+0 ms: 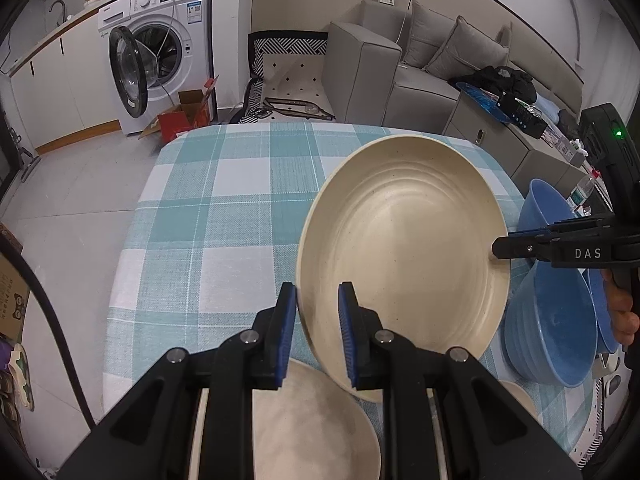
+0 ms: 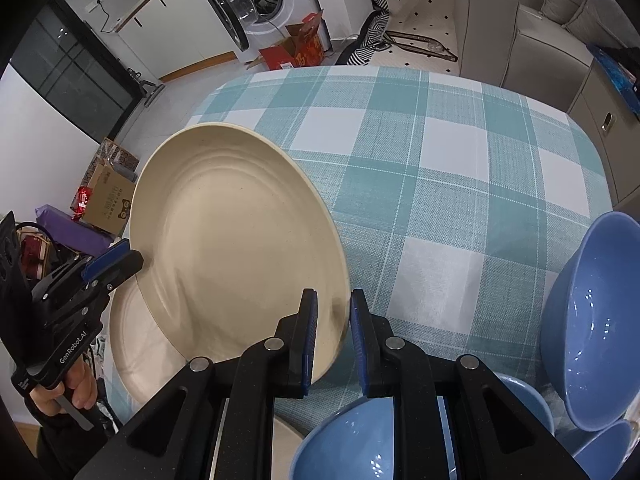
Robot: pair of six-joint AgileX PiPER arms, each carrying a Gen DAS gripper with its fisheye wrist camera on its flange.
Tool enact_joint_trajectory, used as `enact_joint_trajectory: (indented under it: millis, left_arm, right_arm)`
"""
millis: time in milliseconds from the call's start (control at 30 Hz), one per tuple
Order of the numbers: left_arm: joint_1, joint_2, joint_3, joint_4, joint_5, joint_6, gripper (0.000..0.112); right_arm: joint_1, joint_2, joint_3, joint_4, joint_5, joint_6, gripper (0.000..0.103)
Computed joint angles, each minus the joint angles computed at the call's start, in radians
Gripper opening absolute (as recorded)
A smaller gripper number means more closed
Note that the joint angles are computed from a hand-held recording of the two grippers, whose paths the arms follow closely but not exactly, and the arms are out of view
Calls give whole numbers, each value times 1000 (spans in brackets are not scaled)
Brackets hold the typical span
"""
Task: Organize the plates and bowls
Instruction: 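Carry the cream plate with the right gripper toward the other cream plate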
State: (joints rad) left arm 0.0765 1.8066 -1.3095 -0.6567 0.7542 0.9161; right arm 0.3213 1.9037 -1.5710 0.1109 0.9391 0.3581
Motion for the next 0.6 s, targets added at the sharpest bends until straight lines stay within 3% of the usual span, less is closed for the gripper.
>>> enact_joint_trajectory:
  millis: [600]
  left_arm:
    - [71,-129,84,-63,45,103,19]
  right_arm:
    - [76,-114,61,-54,6,55,17]
